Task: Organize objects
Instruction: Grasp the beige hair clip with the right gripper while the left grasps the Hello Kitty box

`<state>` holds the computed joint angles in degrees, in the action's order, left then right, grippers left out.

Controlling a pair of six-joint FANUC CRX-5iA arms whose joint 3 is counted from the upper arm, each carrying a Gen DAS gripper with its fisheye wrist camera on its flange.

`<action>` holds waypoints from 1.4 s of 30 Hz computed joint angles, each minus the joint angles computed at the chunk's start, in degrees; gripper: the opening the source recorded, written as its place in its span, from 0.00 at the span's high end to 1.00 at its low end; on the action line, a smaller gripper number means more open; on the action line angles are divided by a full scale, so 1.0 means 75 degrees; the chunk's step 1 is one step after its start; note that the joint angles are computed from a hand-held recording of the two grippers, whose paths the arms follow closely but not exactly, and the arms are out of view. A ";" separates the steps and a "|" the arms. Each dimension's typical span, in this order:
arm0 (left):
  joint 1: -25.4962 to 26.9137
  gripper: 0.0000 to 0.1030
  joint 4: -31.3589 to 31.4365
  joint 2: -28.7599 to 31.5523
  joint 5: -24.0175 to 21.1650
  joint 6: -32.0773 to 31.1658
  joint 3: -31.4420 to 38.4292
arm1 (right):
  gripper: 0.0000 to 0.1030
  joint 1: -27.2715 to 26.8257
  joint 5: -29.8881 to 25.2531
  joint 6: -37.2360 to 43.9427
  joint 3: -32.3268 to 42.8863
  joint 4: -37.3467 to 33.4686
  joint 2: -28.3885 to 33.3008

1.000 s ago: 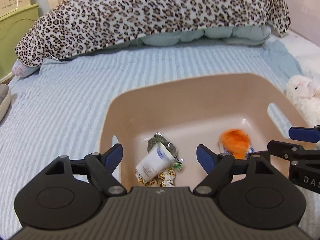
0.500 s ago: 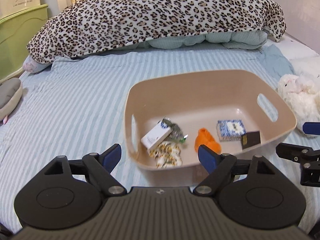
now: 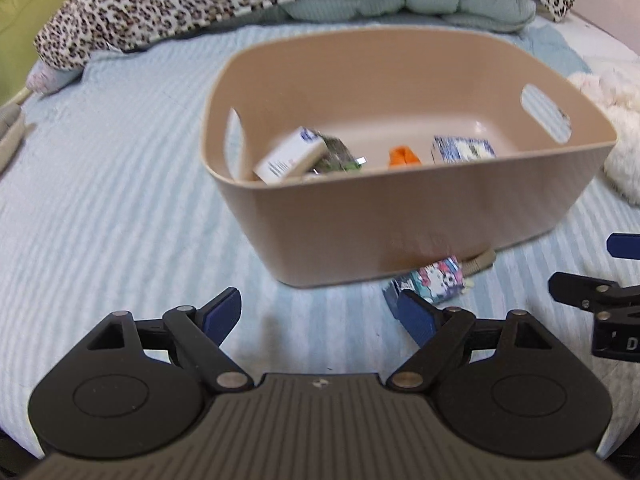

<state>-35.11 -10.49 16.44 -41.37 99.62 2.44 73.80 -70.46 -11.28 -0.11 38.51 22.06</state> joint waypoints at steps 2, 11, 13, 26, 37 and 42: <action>-0.0023 0.17 0.0100 0.0131 0.0014 -0.0008 0.0027 | 0.23 -0.0045 0.0058 0.0027 -0.0007 -0.0137 0.0052; -0.0146 0.17 0.0533 0.0322 0.0474 -0.0107 -0.0006 | 0.23 -0.0256 0.0352 0.0080 -0.0166 -0.0633 0.0134; -0.0142 0.17 0.0711 0.0395 0.0519 -0.0189 0.0021 | 0.23 -0.0285 0.0462 0.0029 -0.0207 -0.0695 0.0116; 0.0233 0.13 0.2293 0.0610 0.0670 -0.0610 -0.0310 | 0.22 -0.0276 0.0371 0.0135 -0.0057 -0.0728 0.0220; 0.0039 0.14 0.1142 0.0706 0.0212 0.0495 0.0129 | 0.22 -0.0245 0.0427 0.0018 -0.0195 -0.0705 0.0138; 0.0232 0.14 0.0799 0.0554 0.0033 0.0716 0.0091 | 0.22 -0.0271 0.0558 0.0006 -0.0222 -0.0640 0.0129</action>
<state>-33.37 -4.50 20.59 -41.13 104.99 3.12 71.77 -66.28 -11.23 -1.77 33.71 23.02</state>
